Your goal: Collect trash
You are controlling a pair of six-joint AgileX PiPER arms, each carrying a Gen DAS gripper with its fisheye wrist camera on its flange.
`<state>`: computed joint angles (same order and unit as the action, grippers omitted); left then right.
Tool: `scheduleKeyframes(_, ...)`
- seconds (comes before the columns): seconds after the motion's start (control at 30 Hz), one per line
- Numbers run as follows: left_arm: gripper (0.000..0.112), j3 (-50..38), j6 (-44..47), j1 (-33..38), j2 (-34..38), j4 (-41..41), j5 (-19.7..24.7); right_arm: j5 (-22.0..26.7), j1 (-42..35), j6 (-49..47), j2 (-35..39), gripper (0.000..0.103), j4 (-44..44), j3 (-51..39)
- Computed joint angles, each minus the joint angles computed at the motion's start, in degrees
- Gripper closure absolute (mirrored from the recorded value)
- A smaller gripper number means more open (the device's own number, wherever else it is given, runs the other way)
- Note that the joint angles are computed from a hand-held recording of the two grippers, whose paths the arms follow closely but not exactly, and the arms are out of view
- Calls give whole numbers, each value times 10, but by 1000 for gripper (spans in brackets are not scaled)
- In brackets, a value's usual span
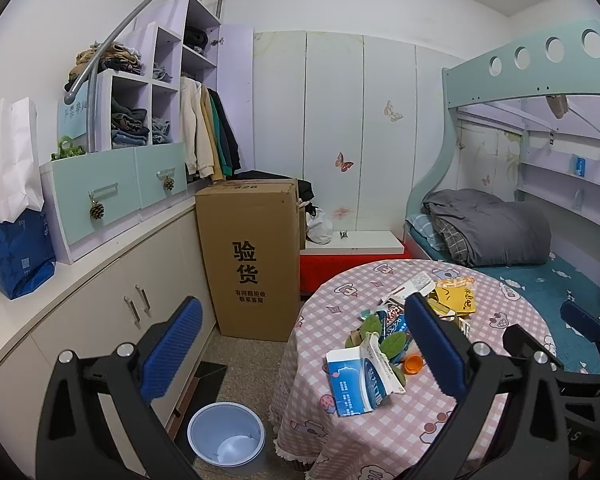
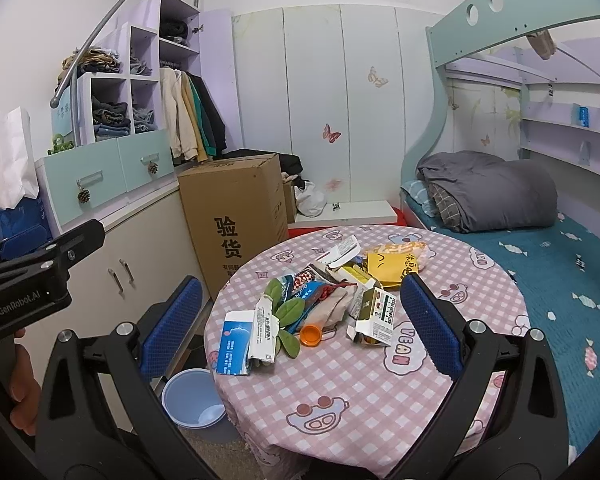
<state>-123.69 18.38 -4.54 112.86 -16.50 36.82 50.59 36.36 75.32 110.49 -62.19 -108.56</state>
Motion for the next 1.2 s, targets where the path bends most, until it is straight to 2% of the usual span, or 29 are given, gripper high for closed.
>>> scheduleKeyframes(0.77, 13, -16, -8, 3, 10, 8, 13, 0, 1, -9, 10, 6, 11, -12)
scheduleKeyframes(1.2, 13, 13, 4, 6, -7, 3, 5, 2, 1, -15, 15, 6, 17, -20)
